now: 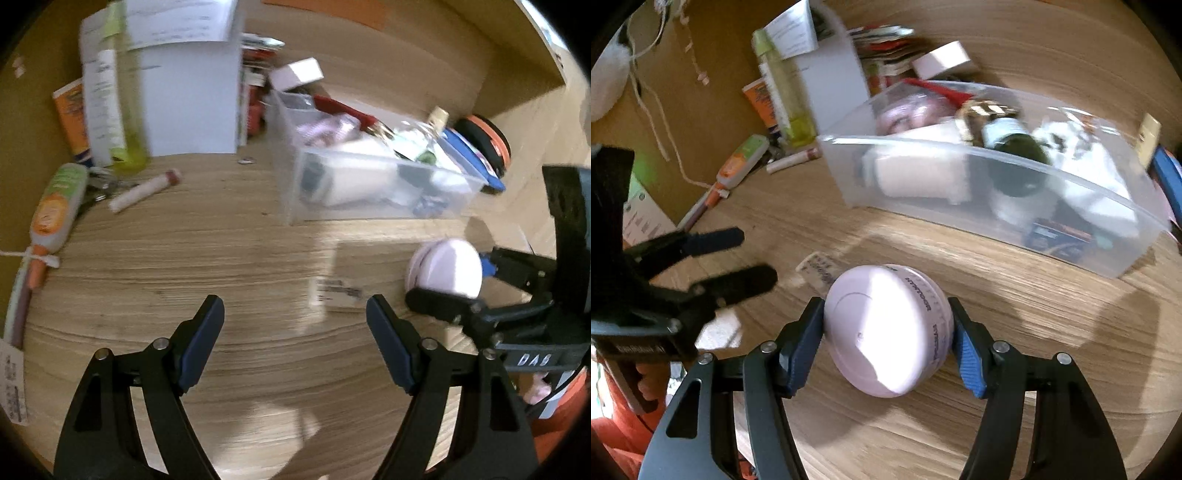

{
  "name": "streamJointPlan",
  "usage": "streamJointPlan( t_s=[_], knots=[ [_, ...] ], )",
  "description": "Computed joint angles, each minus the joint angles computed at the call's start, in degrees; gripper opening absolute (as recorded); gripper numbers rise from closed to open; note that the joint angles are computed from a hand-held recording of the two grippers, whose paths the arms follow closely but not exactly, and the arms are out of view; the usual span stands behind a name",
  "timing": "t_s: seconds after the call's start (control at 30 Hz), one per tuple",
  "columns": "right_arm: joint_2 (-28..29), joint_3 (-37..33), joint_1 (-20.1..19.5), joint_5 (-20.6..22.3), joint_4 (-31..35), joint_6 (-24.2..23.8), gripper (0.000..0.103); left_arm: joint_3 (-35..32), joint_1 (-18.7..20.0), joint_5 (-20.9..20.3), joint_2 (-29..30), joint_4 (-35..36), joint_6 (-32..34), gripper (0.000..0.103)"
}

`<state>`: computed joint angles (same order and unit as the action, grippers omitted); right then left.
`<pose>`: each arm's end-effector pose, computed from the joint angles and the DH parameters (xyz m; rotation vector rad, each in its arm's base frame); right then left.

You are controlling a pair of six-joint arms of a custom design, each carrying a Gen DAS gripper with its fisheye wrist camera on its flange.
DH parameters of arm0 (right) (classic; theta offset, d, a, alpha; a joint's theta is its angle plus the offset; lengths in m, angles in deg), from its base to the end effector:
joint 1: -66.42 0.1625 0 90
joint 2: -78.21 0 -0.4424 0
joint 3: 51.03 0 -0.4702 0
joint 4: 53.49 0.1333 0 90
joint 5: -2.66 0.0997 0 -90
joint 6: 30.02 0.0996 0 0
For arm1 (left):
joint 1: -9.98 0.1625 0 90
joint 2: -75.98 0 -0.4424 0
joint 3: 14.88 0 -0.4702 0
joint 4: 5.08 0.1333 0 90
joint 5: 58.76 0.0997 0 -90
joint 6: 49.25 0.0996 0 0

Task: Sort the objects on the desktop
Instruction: 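Grasp the pink round container with the right tool while the left tool grasps the white eraser, then carry the eraser and pink container into the clear bin and release both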

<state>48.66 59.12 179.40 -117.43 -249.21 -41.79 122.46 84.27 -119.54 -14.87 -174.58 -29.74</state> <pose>0.3065 -0.5093 -0.1189 0.6257 -2.5192 0.6425 0.0538 -0.4806 0.2453 0.5780 2.4657 -0.7259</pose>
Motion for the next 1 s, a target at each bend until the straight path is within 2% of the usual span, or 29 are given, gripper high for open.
streamJointPlan(
  t_s=[0.23,0.33,0.37,0.43,0.53,0.8,1.0],
  knots=[
    [-2.9,3.5,-1.2,-0.9,-5.1,0.4,0.061,-0.6,-1.8,1.5,4.1,0.1,0.0,0.079],
    [-4.1,5.0,-1.8,-0.8,-6.9,0.6,0.061,-0.7,-3.0,3.0,5.3,-0.6,-0.2,0.063],
    [-4.4,5.5,-2.0,-0.7,-7.5,0.7,0.061,-0.8,-3.3,3.7,5.7,-0.3,-0.4,0.061],
    [-5.1,6.4,-2.4,-0.5,-8.5,1.0,0.061,-1.3,-3.6,4.9,6.7,0.5,-1.2,0.050],
    [-5.9,7.3,-2.9,-0.2,-9.8,1.2,0.061,-1.2,-4.2,7.0,7.8,0.1,-1.0,0.039],
    [-7.2,8.3,-3.7,0.6,-11.9,0.8,0.061,-1.2,-4.8,5.8,7.3,0.3,-1.8,0.039],
    [-8.2,8.7,-3.8,0.8,-13.3,0.3,0.061,-1.0,-6.9,3.9,5.4,-1.7,-1.2,0.039]
  ],
)
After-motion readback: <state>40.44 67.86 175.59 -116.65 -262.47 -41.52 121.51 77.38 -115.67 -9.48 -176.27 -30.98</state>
